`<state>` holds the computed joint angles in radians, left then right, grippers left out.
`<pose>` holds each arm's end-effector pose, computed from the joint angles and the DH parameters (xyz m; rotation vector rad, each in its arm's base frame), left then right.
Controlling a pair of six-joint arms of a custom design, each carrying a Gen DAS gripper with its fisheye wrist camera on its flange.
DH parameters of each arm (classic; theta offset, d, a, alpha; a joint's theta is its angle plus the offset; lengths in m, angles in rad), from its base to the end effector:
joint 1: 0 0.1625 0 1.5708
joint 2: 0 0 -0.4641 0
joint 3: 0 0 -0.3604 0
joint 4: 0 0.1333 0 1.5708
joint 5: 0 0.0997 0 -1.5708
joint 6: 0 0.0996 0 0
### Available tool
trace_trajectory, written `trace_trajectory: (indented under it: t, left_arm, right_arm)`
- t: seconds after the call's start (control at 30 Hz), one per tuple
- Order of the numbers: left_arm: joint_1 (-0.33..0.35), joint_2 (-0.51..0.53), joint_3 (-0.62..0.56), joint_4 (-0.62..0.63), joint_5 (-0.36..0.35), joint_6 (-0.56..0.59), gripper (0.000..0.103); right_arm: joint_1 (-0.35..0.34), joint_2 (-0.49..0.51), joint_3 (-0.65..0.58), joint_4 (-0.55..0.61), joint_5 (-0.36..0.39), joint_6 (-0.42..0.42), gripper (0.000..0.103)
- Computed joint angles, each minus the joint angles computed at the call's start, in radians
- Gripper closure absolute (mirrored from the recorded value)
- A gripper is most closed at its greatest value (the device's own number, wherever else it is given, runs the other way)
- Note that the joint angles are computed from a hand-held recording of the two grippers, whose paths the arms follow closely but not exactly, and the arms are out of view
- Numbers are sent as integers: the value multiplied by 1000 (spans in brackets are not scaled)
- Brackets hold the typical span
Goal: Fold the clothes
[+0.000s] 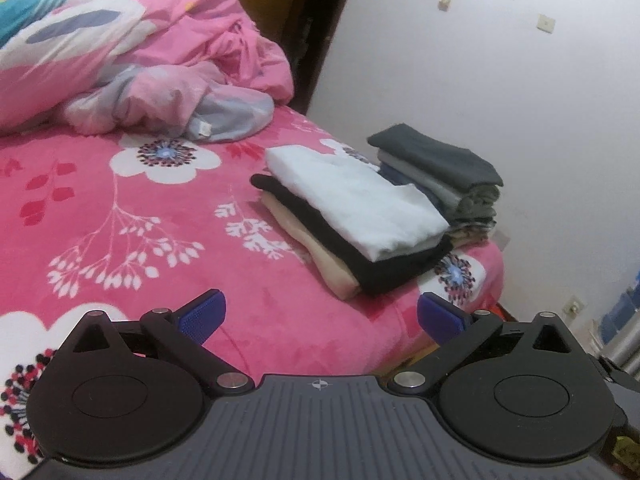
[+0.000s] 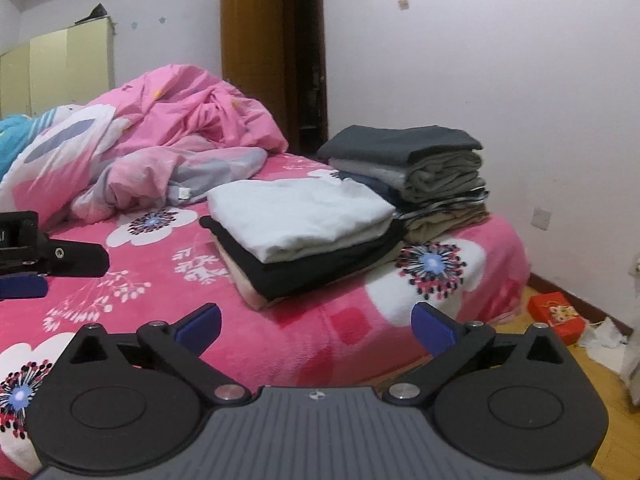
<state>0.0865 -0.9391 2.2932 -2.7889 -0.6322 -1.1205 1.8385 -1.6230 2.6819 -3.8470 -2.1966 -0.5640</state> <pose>-0.4222 -0.2511 0.1132 0.5408 2.4598 -1.1852 0.1417 -0.2334 0.3774 0.4036 -2.0535 1.3097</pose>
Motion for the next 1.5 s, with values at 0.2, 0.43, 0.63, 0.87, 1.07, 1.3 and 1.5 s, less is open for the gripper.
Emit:
trace_trajectory:
  t: [0.2,0.43,0.63,0.87,1.07,1.3,1.5]
  left_arm:
    - [-2,0,-49,202,7,-110,0]
    - [0,10,-91,359,7,-198,0]
    - [-3,23,-113,423,19,-220,0]
    - [-10,36,-131,475,27,-228,0]
    - [-14,48,-156,545,26,-243,0]
    - [-15,50,-173,581,4,-259,0]
    - [-14,51,-183,606,-3,-285,0]
  right_arm:
    - [49,53,-7,-81,-99,-9,0]
    - [74,97,-36,-142,-183,-49,0]
    - [86,114,-45,-166,-198,-66,0]
    - [98,128,-51,-197,-204,-112,0]
    - [92,117,-57,-191,-203,-120,0]
    - [92,103,-57,-172,-191,-117,0]
    - [95,103,-58,-170,-190,-124,0]
